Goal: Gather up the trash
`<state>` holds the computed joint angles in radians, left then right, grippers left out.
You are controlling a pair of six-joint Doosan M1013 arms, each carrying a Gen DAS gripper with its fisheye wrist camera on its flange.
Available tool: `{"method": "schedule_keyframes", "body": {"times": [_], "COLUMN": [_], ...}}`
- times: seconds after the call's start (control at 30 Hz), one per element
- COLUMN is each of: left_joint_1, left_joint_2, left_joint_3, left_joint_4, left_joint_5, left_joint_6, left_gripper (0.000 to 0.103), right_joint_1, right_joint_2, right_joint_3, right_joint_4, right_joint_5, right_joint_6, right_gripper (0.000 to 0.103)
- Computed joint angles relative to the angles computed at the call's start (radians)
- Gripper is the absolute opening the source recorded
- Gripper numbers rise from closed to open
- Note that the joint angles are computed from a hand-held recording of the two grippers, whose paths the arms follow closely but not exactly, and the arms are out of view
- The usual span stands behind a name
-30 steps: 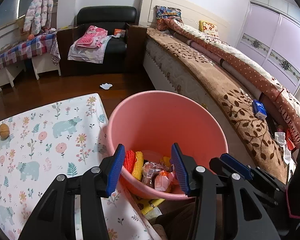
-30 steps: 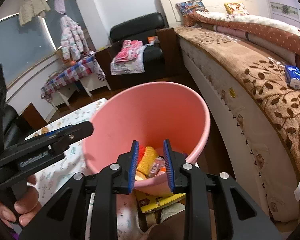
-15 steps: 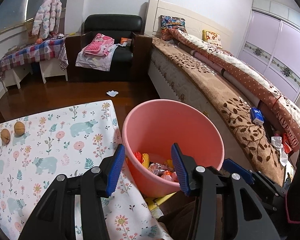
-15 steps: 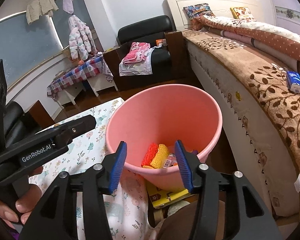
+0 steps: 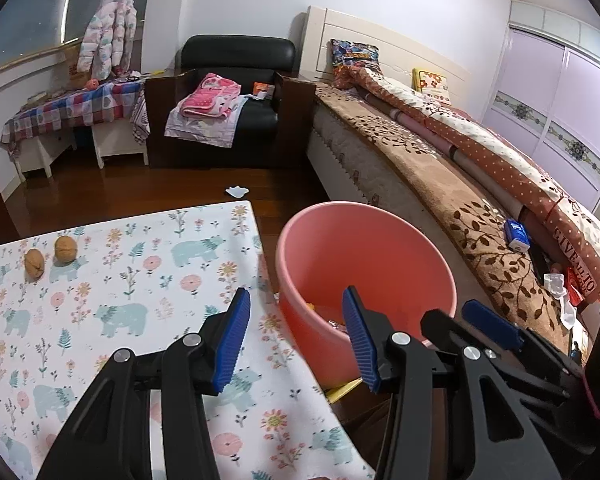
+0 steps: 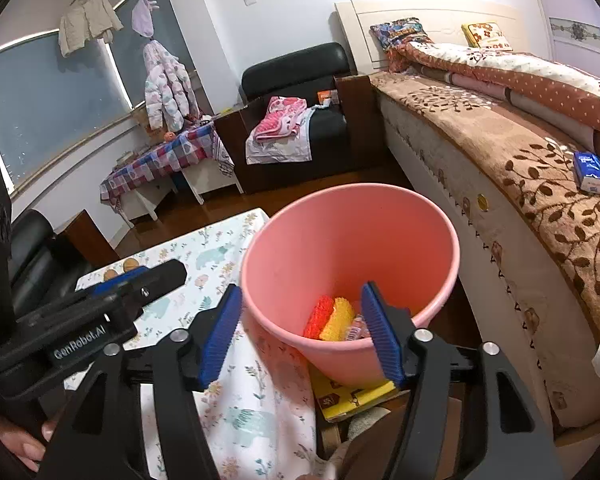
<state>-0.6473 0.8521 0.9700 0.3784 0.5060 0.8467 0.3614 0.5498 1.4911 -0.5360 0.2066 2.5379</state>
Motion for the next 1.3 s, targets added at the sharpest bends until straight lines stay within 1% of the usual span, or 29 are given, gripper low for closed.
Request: {"method": "schedule_keyframes", "body": {"times": [0.07,0.2,0.47,0.6,0.7,0.93,1.17,1.3], "left_joint_1": [0.003,0.007,0.013,0.015,0.016,0.017,0.016,0.015], "left_joint_2": [-0.011,-0.031,-0.060,-0.073,-0.082,-0.104,-0.125,-0.130], "left_joint_3": [0.018,0.053,0.101,0.122,0.136,0.174,0.208,0.216], "left_joint_4": [0.009,0.041,0.076,0.099,0.122,0.195,0.273,0.287], "left_joint_5": [-0.012,-0.039,-0.069,-0.078,-0.078,-0.097,-0.124,-0.128], "left_joint_6": [-0.015,-0.054,-0.115,-0.147,-0.171,-0.257,-0.333,-0.350], "left_gripper": [0.048,0.048,0.047,0.047,0.047,0.047,0.047,0.047], "right_joint_1": [0.006,0.015,0.034,0.042,0.050,0.062,0.074,0.082], "right_joint_2": [0.001,0.002,0.002,0.000,-0.001,-0.006,-0.014,-0.018], "right_joint_3": [-0.004,-0.010,-0.019,-0.023,-0.024,-0.023,-0.018,-0.011], "right_joint_4": [-0.031,-0.045,-0.077,-0.119,-0.187,-0.188,-0.285,-0.349], "right_joint_5": [0.005,0.015,0.032,0.037,0.046,0.054,0.059,0.064], "right_joint_6": [0.025,0.035,0.036,0.083,0.161,0.149,0.244,0.296], "right_gripper": [0.063,0.064,0.064,0.064,0.064,0.064,0.064,0.064]}}
